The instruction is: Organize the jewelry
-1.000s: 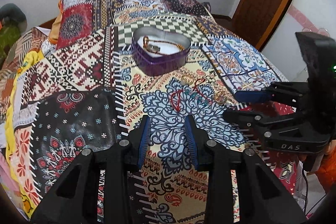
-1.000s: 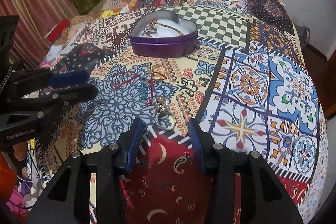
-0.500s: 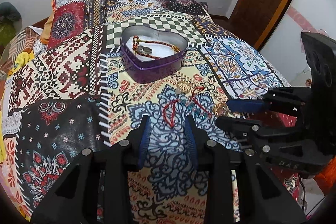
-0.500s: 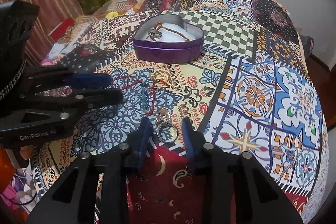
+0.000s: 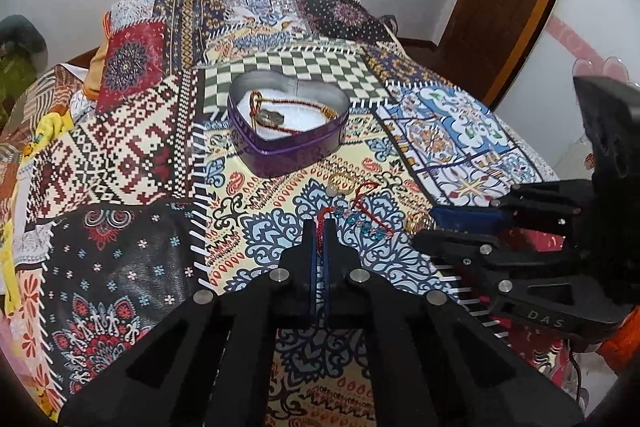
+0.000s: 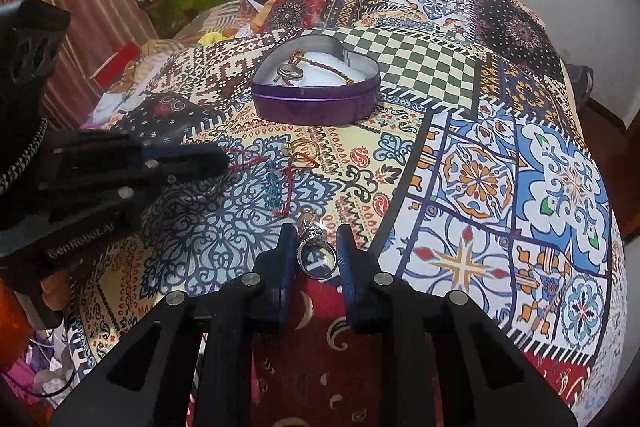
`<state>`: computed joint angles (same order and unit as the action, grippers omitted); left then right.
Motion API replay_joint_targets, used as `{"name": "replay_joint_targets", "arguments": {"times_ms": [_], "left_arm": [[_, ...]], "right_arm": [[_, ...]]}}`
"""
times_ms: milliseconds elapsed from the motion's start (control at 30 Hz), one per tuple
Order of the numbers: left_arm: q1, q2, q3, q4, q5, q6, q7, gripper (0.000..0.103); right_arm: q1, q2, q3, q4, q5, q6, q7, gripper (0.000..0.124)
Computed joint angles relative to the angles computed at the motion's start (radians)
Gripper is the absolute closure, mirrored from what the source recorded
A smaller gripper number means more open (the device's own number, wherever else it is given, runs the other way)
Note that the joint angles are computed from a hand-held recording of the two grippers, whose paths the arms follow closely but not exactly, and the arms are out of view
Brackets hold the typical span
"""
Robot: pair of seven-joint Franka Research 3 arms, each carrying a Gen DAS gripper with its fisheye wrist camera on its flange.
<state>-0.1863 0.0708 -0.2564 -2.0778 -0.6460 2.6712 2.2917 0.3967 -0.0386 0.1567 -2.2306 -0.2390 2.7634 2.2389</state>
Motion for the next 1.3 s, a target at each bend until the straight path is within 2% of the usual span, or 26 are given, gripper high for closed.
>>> {"name": "replay_joint_targets", "arguments": {"times_ms": [200,400,800,1000,1167,1300], "left_arm": [[-0.003,-0.032,0.008,-0.019,-0.027,-0.014,0.025,0.102],[-0.017,-0.058,0.023,-0.047,-0.026,-0.018,0.035,0.102],[-0.032,-0.086,0.045,-0.054,-0.073,0.004,0.062,0.102],[-0.024,-0.072,0.053,-0.029,-0.047,-0.049,0.041,0.101],[-0.012,-0.041,0.047,-0.009,0.010,-0.082,-0.019,0.092],[-0.004,-0.014,0.034,0.010,0.032,-0.100,-0.042,0.091]], "right_arm": [[0.011,-0.015,0.005,0.000,0.057,-0.036,-0.058,0.105],[0.008,-0.035,0.012,-0.026,0.091,-0.026,-0.063,0.103],[-0.009,-0.035,0.030,-0.036,-0.081,-0.005,0.117,0.106],[-0.020,-0.065,0.038,-0.043,-0.135,-0.018,0.162,0.106],[-0.042,-0.092,0.052,-0.053,-0.183,-0.023,0.208,0.106],[-0.058,-0.105,0.059,-0.057,-0.214,-0.027,0.235,0.106]]}}
